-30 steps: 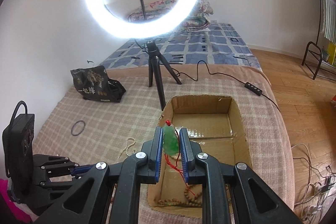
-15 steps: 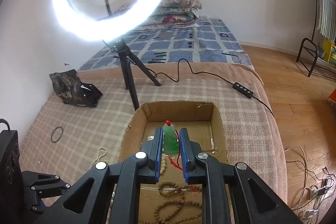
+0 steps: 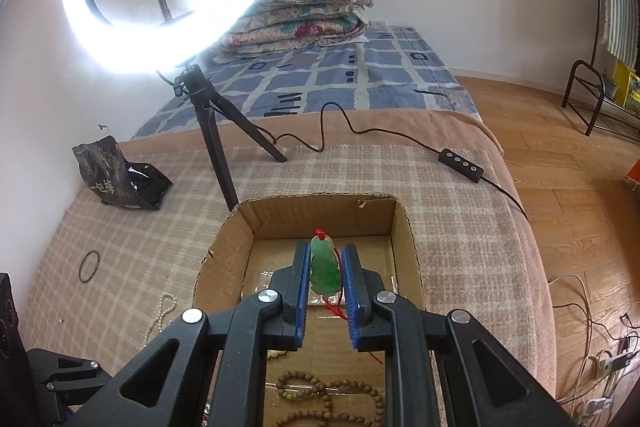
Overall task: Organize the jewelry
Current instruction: 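Open both tools to drop the watch and pendant into the box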
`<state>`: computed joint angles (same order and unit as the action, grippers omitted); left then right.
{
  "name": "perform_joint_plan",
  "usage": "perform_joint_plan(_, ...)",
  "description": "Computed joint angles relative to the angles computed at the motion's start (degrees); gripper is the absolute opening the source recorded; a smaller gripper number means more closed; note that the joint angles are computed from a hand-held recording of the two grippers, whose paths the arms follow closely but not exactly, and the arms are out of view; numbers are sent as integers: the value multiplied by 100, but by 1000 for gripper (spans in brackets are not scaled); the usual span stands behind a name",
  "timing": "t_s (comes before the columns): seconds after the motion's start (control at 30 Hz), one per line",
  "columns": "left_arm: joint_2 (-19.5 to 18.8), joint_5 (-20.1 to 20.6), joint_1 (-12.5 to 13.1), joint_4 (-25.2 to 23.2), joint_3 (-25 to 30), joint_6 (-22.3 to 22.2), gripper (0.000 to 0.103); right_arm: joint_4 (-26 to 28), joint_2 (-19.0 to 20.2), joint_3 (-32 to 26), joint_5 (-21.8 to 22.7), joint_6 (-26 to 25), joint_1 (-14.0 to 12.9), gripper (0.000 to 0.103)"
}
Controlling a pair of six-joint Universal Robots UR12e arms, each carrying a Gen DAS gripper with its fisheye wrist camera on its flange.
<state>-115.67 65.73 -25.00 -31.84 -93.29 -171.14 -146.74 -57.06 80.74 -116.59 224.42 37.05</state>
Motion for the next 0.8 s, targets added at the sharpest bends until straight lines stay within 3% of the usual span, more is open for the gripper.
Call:
perform_joint_plan(0.13, -4, -37, -6, -9, 2, 58, 10, 37, -5, 4, -48, 25, 3, 15)
perform_joint_plan(0.27, 1, -83, -5, 1, 1, 72, 16, -30, -24, 28, -66, 56, 11, 28)
perform_joint_plan(0.67, 139, -82, 72, 198, -149, 32, 16, 206, -43, -62, -199, 86, 65, 30)
perform_joint_plan(0.73, 174, -85, 90, 258, -185, 50, 16, 285, -37, -116, -241, 103, 93, 33)
perform_joint_plan(0.8, 229, -88, 120, 325, -240, 95, 16, 350, -34, -169, -291, 79, 138, 47)
